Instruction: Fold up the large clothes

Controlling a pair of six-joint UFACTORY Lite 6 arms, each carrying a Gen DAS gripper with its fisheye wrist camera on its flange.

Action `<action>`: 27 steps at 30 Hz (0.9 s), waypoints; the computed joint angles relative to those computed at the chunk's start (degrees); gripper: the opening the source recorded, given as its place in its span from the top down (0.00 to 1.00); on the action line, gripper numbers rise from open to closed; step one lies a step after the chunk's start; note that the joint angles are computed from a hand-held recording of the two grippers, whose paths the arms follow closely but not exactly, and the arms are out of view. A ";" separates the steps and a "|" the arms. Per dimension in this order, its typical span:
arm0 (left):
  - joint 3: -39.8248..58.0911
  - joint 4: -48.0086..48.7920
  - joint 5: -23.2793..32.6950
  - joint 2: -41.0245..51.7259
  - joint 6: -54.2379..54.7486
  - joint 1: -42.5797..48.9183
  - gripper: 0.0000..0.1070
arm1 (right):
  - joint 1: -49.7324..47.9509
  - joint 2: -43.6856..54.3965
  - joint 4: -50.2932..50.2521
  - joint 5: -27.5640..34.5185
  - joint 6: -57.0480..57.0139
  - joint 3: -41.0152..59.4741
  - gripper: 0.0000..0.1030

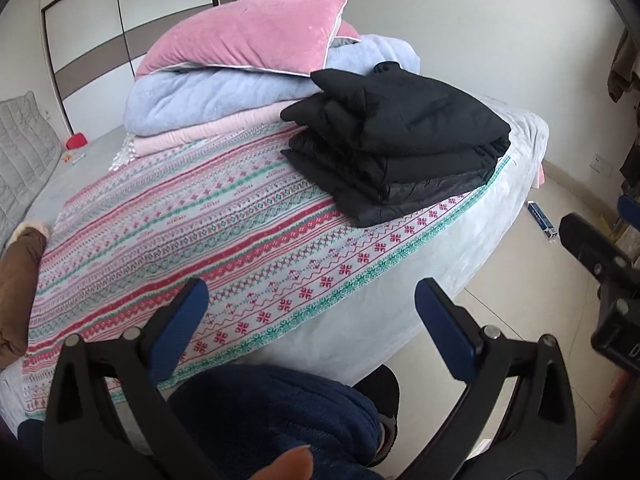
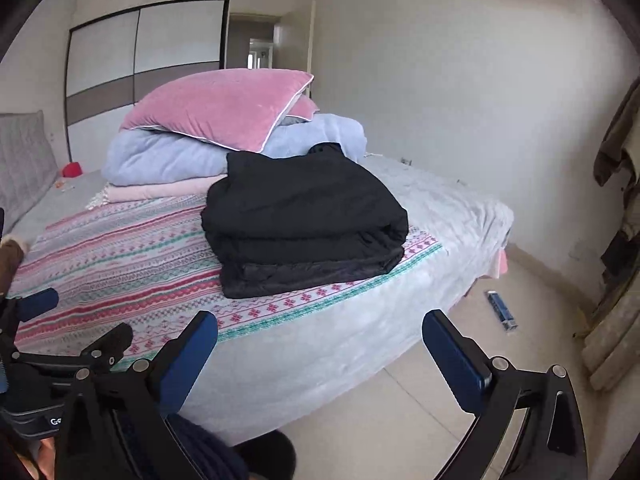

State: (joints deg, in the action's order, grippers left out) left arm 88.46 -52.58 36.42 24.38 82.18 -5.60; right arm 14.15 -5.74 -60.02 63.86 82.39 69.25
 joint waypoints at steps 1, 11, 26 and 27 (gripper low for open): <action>0.17 -0.12 0.06 0.22 0.05 0.03 0.04 | 0.10 0.33 -0.03 0.22 0.21 0.19 0.00; 4.89 1.25 4.60 3.34 -3.40 1.00 0.04 | 1.18 2.84 -0.56 2.00 0.43 1.80 0.00; 12.44 3.18 11.12 8.66 -6.95 1.53 0.04 | 1.53 4.31 -2.10 4.52 0.76 3.15 0.00; 12.54 3.20 11.12 8.75 -7.08 1.52 0.04 | 1.21 4.42 -2.03 4.24 0.59 3.28 0.00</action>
